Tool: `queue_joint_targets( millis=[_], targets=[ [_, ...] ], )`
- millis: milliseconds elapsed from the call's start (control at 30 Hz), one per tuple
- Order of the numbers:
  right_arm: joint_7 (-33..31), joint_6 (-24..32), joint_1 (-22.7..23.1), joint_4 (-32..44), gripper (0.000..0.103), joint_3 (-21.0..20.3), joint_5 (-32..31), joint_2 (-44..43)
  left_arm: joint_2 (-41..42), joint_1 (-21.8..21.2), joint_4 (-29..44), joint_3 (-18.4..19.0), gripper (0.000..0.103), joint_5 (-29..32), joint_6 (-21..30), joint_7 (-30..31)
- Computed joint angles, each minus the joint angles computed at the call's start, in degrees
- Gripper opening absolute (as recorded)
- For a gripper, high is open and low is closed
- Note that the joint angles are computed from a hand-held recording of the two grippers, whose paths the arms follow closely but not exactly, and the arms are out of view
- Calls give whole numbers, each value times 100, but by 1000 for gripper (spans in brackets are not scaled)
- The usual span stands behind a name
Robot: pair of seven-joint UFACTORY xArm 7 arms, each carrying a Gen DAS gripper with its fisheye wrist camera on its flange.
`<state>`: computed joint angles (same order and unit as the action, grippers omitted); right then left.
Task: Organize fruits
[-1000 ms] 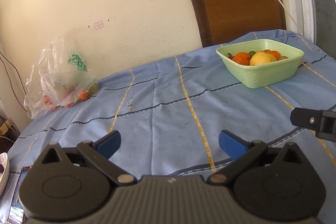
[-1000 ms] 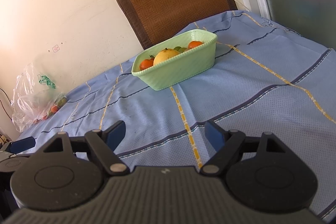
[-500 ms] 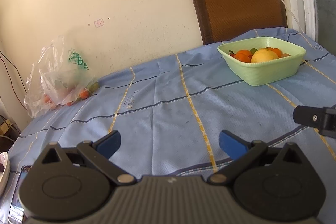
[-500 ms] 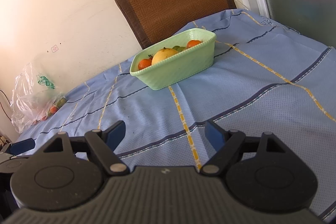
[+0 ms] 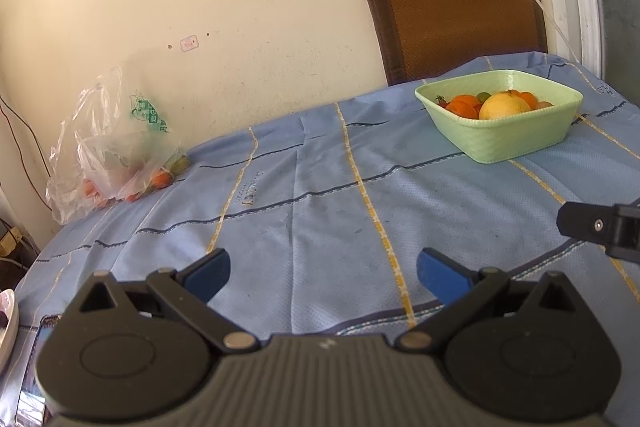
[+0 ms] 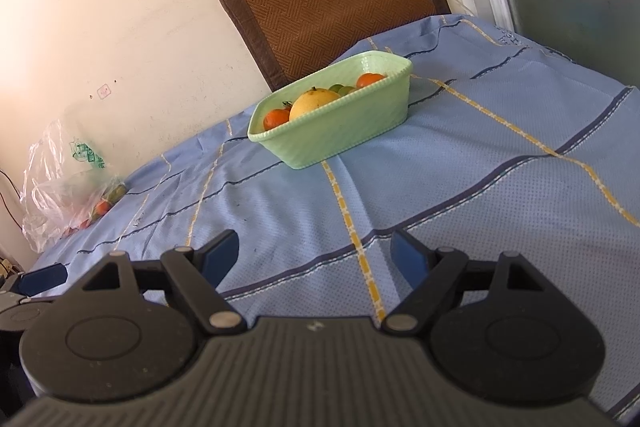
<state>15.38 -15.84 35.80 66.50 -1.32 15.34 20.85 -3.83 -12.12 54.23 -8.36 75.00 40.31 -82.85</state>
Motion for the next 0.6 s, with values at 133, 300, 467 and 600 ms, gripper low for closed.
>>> queue_joint_targets(
  millis=[133, 300, 467, 600],
  targets=[
    [-33, 31, 23, 43, 85, -7, -28, 5, -125, 77, -38, 37, 103, 361, 105, -47],
    [-111, -26, 133, 58, 86, -102, 30, 5, -373, 258, -156, 39, 103, 1060, 485, 148],
    [-57, 138, 89, 146, 86, -35, 8, 65, -541, 413, -342, 179, 103, 479, -308, 271],
    [-105, 99, 303, 113, 86, -234, -10, 30, -467, 467, -436, 134, 103, -114, -929, 470]
  ],
)
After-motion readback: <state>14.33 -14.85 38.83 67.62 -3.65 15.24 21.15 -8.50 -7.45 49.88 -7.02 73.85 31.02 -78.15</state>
